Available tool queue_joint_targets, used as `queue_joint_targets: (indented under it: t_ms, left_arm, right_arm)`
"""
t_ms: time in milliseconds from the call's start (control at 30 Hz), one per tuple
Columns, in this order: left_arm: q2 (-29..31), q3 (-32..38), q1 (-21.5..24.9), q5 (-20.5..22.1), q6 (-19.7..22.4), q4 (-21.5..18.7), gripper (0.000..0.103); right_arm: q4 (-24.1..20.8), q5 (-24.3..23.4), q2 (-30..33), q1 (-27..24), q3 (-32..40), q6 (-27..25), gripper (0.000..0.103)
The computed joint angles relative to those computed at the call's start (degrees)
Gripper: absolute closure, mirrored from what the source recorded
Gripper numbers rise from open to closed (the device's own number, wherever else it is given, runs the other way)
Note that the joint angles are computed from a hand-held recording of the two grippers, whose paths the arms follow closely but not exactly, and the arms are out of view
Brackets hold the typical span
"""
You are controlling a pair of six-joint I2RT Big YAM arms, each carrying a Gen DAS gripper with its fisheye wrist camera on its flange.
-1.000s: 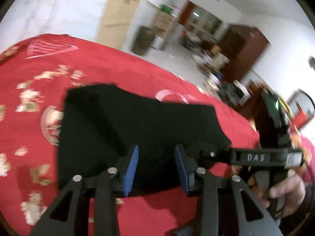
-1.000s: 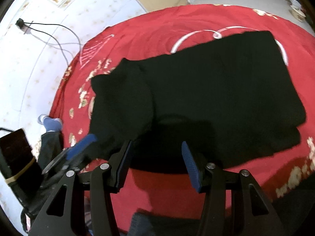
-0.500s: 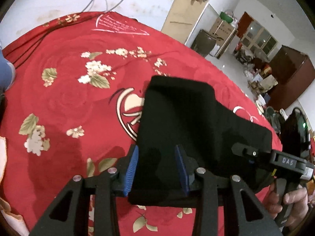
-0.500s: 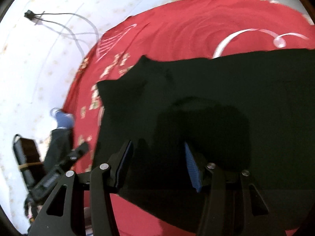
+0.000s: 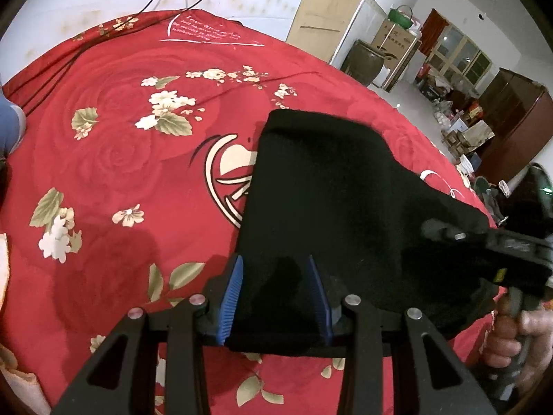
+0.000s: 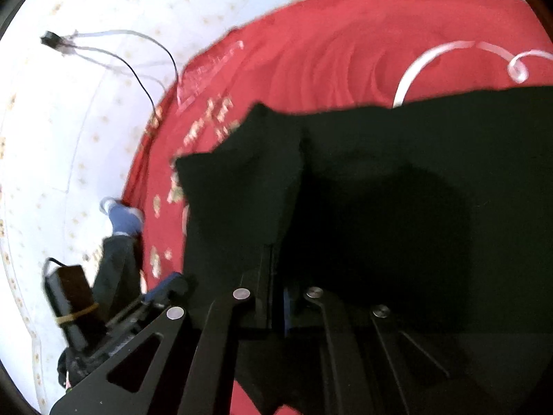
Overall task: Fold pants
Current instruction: 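Fold the lifted end over with the left gripper while the right gripper grips the pants, then lay the folded end down and open both grippers above the pants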
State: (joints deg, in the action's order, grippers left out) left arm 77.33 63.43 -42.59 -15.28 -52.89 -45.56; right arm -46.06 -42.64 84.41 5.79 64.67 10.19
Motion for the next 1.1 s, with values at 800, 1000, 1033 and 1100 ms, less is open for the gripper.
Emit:
queue_joint_targets:
  t_ms: [800,1000,1033,1100]
  left_arm:
    - [0.6,-0.5,0.3,2.7,0.1,-0.1,0.062]
    - [1.1,0.1,0.2,2.5,0.8,-0.5,0.072]
    - [1.4,0.5,0.0,2.0,0.9,-0.9,0.081]
    - [0.8,0.0,0.0,1.6,0.6,-0.4,0.09]
  right_arm:
    - [0.3,7.7,-2.3,-3.6,-2.9,7.8,0.1]
    - [3.4,2.7,-0.4,-4.2,-2.6,10.5,0.093]
    - [3.4,3.5,-0.1,-3.6,-2.1,9.4,0.094]
    - [2.1,4.3,0.9,-2.5,-0.3,6.4,0.1]
